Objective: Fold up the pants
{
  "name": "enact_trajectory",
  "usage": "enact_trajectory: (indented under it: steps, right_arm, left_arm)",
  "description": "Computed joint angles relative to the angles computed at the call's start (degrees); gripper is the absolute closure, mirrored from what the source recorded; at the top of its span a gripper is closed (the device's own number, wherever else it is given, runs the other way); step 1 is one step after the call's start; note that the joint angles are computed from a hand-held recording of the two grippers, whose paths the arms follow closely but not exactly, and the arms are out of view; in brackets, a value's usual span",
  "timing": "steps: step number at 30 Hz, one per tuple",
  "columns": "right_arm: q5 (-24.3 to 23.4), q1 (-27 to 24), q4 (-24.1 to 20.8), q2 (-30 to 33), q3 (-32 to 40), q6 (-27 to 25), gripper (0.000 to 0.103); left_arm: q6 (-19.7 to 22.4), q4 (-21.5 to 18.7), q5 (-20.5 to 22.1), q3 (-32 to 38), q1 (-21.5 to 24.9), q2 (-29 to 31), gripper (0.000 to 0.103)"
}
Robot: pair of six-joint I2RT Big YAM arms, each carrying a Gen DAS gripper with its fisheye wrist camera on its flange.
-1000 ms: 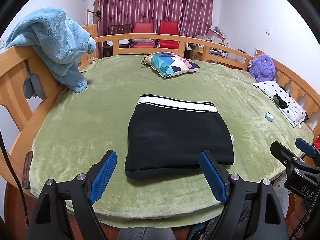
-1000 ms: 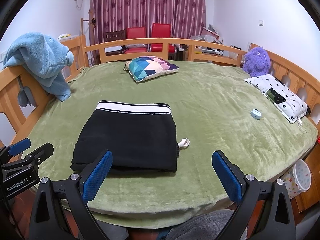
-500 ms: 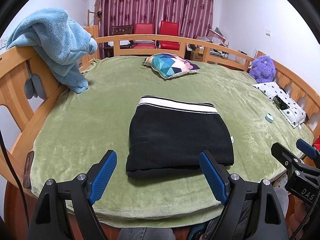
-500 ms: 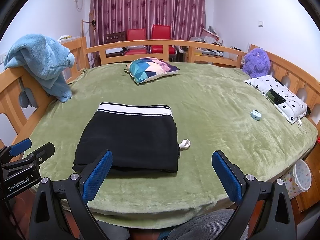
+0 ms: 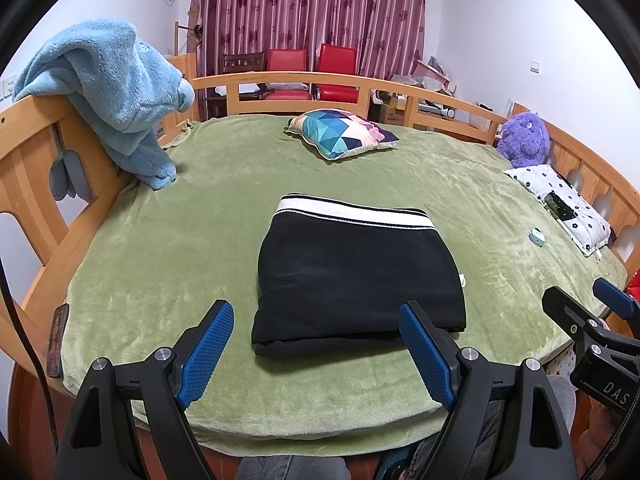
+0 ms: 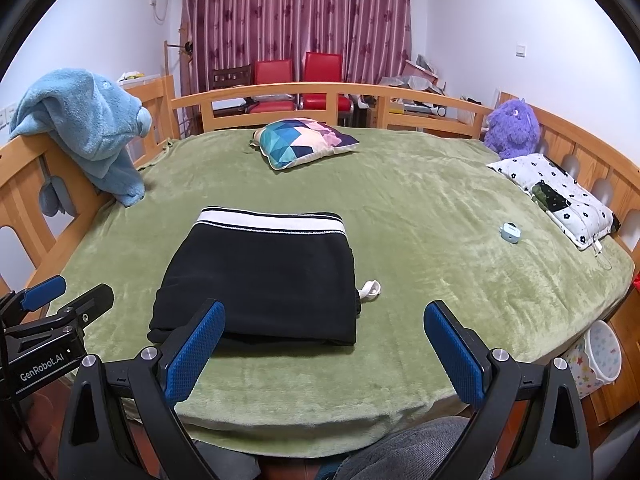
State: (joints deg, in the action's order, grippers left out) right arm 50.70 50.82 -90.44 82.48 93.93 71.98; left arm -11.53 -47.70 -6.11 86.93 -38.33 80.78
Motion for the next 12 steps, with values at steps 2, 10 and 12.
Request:
enact_trajectory:
  steps: [2,10,12]
  right_arm:
    - [-0.04,-0.01,-0.08,-0.05,-0.09,0.06,0.005]
    - [0.13,0.05,0.05,0.05,0.2,-0.23,0.005]
    - [0.09,-0.02,-0.14,0.2,0.47,-0.16,0.005]
  left_arm:
    - [-0.06,0.06,-0.06,-0.16,-0.11,-0.04,0.019]
    - [0.06,-0.28,0.5,0.34,0.19,-0.03,0.019]
    - [0.28,-0.12,0.5,0.19,0.1,-0.2,0.019]
